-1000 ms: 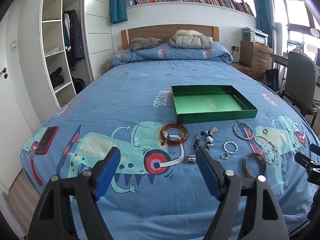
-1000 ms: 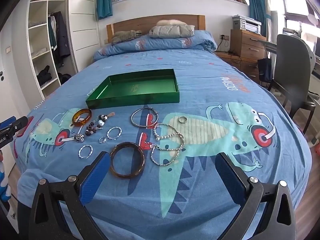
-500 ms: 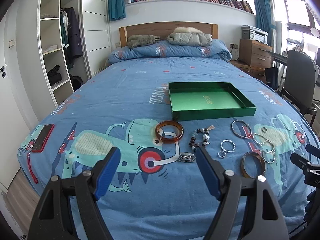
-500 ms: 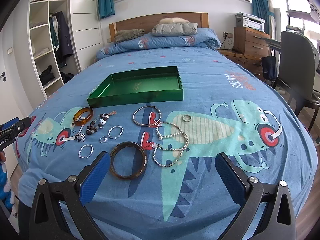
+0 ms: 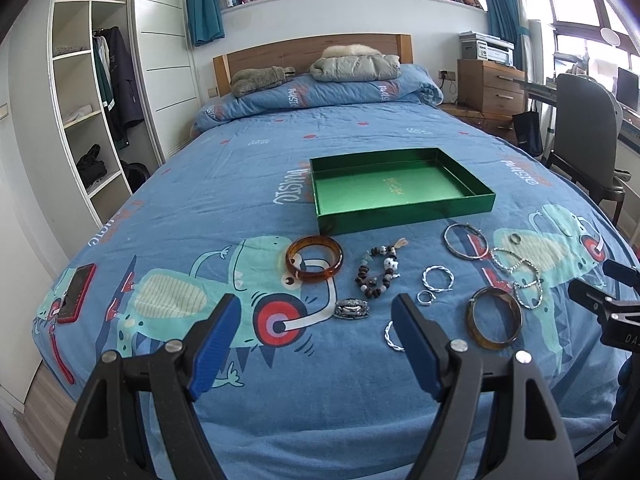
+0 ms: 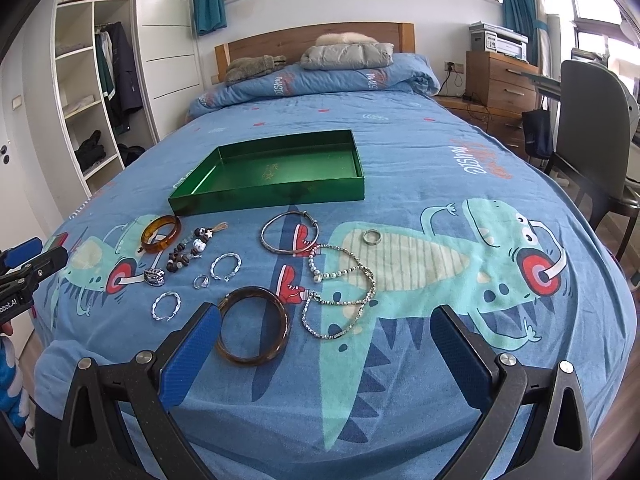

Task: Organize jewelry
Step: 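Move both tools toward the jewelry laid out on the bed cover, then grasp the twisted silver ring with the left tool while the right tool grasps the brown bangle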

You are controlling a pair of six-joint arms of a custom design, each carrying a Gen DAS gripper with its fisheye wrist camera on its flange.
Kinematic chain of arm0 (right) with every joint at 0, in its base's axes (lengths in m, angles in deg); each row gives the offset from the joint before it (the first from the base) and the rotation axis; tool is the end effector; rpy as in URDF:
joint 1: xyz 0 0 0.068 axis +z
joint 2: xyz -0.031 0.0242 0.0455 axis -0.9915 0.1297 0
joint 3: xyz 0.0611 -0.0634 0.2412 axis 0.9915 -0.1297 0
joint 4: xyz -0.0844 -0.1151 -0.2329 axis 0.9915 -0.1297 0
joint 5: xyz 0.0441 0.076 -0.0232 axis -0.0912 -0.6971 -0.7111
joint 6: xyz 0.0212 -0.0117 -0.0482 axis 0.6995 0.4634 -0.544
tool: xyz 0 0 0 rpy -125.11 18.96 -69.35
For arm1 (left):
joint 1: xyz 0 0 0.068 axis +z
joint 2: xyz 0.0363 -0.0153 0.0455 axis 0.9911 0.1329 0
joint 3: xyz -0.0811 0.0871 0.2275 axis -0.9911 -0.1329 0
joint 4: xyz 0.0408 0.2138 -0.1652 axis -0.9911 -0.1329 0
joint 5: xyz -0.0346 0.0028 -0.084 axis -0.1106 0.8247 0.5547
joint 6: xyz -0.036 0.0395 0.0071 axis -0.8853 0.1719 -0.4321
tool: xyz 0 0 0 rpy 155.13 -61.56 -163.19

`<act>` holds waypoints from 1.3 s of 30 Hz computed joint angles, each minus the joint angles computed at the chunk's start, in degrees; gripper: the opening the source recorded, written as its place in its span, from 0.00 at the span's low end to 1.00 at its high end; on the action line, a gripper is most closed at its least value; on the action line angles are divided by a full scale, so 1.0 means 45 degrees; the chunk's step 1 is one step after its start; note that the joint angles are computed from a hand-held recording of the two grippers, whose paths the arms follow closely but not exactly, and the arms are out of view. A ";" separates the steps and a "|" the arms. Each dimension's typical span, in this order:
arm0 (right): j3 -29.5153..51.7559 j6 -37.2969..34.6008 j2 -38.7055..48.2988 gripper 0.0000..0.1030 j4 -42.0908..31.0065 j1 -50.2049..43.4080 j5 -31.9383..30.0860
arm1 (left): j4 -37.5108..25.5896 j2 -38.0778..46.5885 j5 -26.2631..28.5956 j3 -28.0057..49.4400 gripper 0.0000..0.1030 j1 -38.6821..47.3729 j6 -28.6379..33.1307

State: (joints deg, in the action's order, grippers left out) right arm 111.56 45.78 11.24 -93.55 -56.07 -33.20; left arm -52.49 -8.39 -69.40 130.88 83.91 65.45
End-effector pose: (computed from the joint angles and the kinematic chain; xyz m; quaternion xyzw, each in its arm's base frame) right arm 0.3158 0.1531 0.2123 -0.1005 0.8918 0.0941 0.4309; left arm 0.2418 0.0132 0.2494 -0.0492 0.8903 0.0915 0.4433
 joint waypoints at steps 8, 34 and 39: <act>0.0412 -0.0169 0.0370 1.00 -0.0118 -0.0079 -0.0022 | 0.0119 0.0497 -0.0133 0.0210 0.74 -0.0194 -0.0020; 0.0072 -0.0665 0.0457 0.45 -0.0148 -0.1150 -0.2434 | -0.0356 0.1922 -0.0106 0.0744 0.74 -0.1228 -0.1254; 0.0264 -0.0745 0.0851 0.40 -0.0314 -0.1113 -0.3233 | -0.0222 0.2381 0.0617 0.0619 0.74 -0.1035 -0.1439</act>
State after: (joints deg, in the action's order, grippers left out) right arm 112.75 42.43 15.07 -94.96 -61.08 -47.75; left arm -53.49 2.32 -66.62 133.66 79.26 58.97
